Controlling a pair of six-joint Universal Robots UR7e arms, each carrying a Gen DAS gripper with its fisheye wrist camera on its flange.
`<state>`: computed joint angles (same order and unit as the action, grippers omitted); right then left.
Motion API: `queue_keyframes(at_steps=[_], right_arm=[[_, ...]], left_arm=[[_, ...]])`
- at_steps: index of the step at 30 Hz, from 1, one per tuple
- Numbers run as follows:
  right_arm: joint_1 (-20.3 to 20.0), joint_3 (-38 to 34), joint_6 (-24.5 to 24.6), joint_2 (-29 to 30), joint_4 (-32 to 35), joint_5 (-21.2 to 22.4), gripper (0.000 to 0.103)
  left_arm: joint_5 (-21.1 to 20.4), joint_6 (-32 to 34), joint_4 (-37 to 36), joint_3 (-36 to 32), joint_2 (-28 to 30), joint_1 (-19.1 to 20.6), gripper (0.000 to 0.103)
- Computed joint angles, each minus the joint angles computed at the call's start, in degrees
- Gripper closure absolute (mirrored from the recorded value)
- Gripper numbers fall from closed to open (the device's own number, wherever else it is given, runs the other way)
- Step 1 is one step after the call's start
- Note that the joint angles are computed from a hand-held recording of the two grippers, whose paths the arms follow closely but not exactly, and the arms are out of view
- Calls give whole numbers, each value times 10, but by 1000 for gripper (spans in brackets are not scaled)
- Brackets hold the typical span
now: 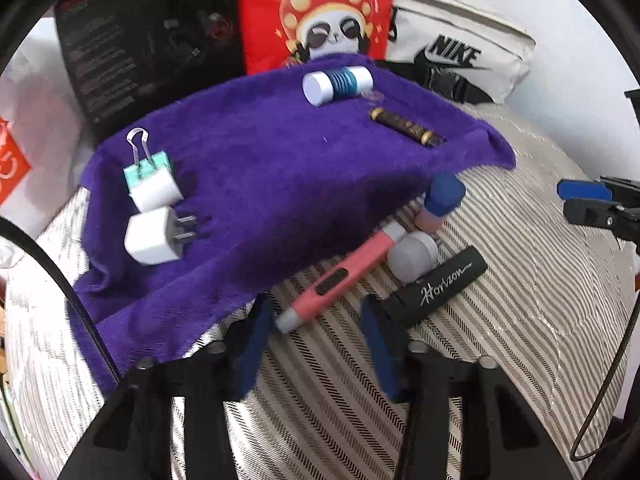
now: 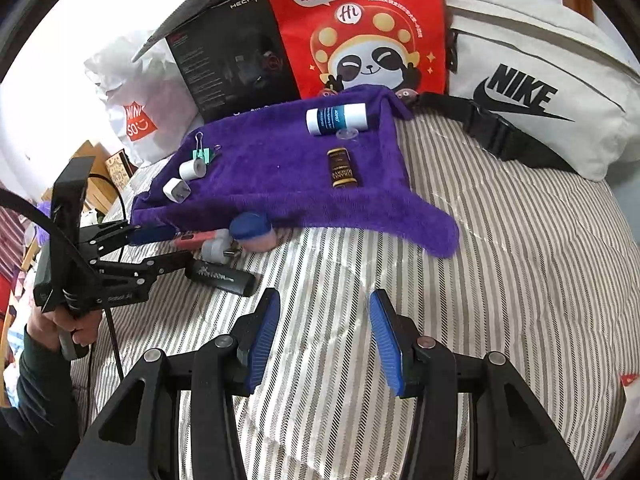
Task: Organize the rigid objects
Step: 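Move the left tool to the pink pen and close on it, then lift the pink pen with the left tool while the right tool closes on the blue-lidded jar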
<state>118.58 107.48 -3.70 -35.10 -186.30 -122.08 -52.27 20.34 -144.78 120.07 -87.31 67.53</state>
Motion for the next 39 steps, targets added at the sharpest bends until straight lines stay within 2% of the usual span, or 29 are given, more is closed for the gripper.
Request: queue_keyframes(at_steps=[3,6,12,20,26,33,39], right_arm=[[2,-3,2,1,6,-12,56],[-1,-2,5,0,5,-10,56],[-3,-1,1,0,2,2,56],[-7,-4,4,3,10,7,56],[-6,-6,3,5,16,9,56],[-8,-4,0,4,17,12,56],[-10,-5,6,7,19,15,56]], left_arm=[[-3,8,0,4,-2,-3,68],[-11,6,15,5,-8,-5,80],[-3,7,28,10,-13,-13,81],[5,27,15,-5,12,-14,81],[-8,37,27,-12,22,-17,83],[-22,24,57,18,-31,-18,89],[-8,42,31,31,-33,-23,81]])
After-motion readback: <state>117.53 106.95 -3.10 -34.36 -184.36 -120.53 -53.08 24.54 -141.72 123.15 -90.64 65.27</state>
